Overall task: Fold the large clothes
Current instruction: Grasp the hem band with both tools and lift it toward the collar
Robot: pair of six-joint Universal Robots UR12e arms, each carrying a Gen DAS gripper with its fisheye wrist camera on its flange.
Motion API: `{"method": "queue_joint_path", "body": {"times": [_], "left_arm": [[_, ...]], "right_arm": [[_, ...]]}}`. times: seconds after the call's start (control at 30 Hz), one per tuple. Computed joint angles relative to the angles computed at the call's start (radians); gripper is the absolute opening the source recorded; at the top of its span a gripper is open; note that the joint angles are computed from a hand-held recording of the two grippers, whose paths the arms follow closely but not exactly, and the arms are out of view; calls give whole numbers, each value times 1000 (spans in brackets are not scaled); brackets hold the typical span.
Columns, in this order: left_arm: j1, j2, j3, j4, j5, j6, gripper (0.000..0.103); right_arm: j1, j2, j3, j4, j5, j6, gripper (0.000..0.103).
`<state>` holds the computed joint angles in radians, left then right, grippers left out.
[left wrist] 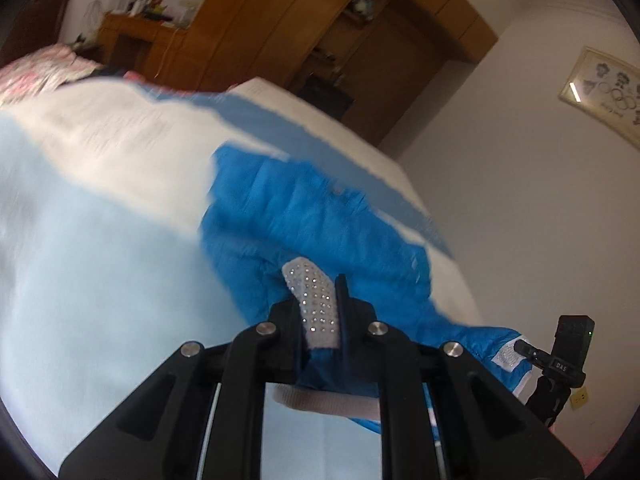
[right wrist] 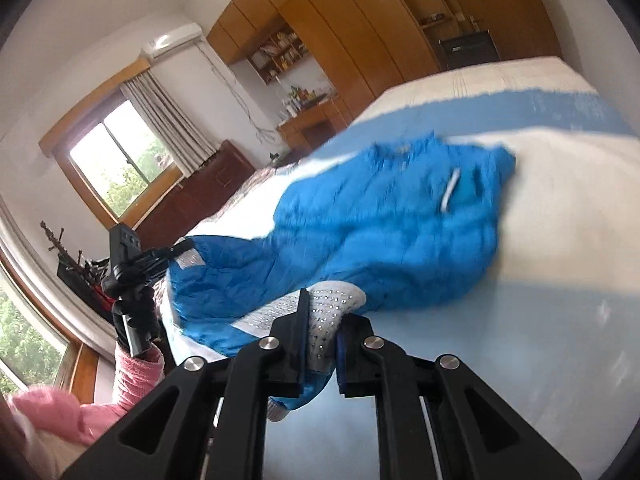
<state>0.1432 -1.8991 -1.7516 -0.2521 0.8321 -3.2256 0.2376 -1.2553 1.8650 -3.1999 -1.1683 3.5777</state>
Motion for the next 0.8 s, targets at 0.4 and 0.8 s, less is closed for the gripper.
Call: {"method": "queue_joint_path", "body": {"times": [0.4, 0.8], "left_arm": [[-74, -213, 388, -124, -8, -57, 11], [-130, -457, 763, -363, 93, -95, 12]], "right_arm": [[-95, 89, -201, 105, 77, 110, 10], [-156, 247, -397, 225, 140, 216, 10]]}}
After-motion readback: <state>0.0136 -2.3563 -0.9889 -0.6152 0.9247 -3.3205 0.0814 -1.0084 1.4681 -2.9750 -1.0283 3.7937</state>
